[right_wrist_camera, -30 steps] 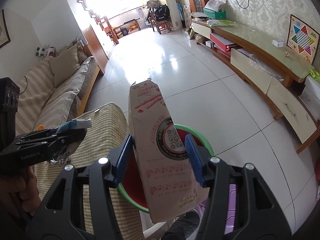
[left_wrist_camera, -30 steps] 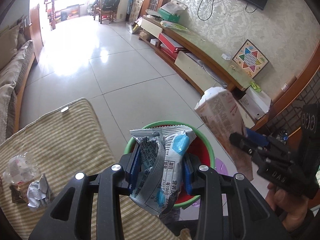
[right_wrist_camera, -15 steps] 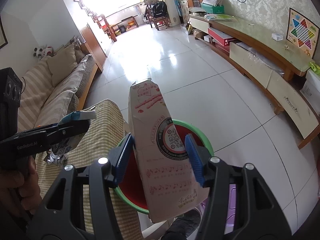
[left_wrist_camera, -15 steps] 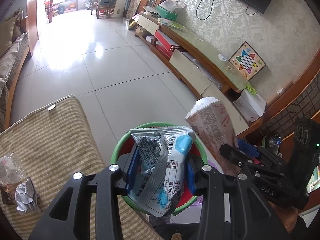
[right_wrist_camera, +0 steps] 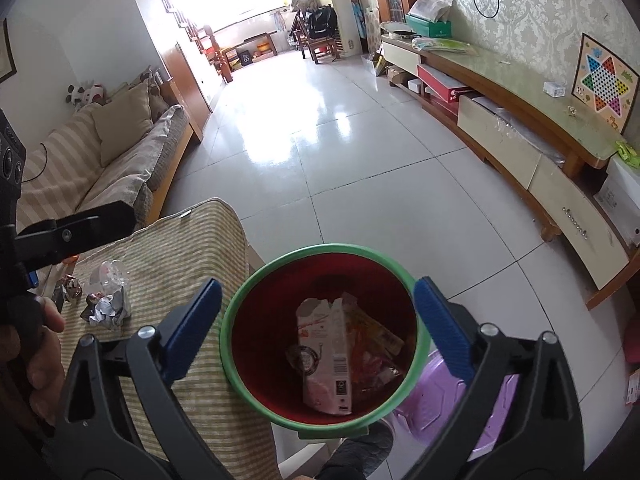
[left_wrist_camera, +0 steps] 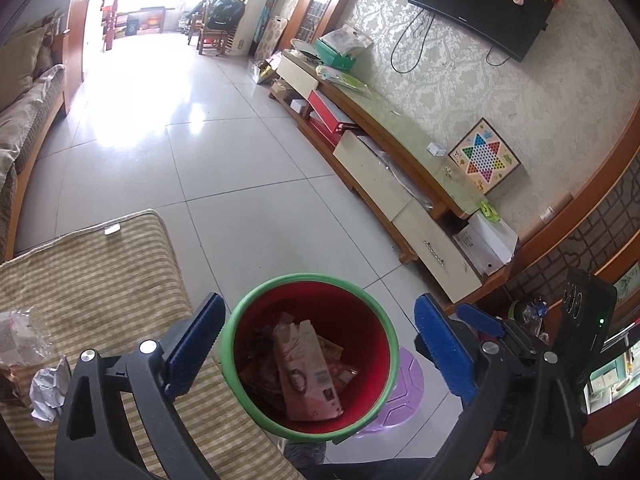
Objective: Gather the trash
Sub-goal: 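Open both tools over the red bin to drop wrapper and carton, then move both open tools back over the remaining table trash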
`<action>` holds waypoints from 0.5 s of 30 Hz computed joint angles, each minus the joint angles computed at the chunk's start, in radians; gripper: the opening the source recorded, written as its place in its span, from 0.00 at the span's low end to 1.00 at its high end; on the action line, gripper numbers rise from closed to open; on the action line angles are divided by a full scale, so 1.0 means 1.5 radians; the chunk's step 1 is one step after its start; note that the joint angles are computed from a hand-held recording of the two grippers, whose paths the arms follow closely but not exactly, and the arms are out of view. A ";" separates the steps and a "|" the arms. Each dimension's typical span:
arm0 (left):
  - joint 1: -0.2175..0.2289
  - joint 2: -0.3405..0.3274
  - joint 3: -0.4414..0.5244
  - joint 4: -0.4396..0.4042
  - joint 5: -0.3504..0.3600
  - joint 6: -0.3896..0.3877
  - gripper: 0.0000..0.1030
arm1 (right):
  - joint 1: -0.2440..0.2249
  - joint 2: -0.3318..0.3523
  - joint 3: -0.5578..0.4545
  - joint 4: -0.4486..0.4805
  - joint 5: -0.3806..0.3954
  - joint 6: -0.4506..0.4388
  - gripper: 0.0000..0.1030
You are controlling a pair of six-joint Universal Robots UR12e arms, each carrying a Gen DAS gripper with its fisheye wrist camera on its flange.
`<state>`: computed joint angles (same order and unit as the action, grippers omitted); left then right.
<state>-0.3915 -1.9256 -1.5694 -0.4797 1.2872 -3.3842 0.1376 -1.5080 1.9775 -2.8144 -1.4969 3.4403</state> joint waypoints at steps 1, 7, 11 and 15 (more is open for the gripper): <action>0.001 0.004 -0.005 0.004 0.006 -0.002 0.92 | 0.005 -0.001 -0.002 0.001 -0.011 0.000 0.95; 0.011 0.036 -0.036 0.009 0.040 -0.001 0.92 | 0.026 -0.002 -0.010 0.008 -0.018 -0.007 0.95; 0.026 0.069 -0.074 0.018 0.054 -0.012 0.92 | 0.048 0.002 -0.020 0.012 -0.015 -0.010 0.95; 0.043 0.109 -0.120 0.026 0.072 -0.025 0.92 | 0.071 0.008 -0.032 0.018 -0.008 -0.020 0.95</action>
<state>-0.3270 -1.7627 -1.7501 -0.4401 1.3956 -3.4220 0.2443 -1.4958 1.9292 -2.7873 -1.5083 3.4107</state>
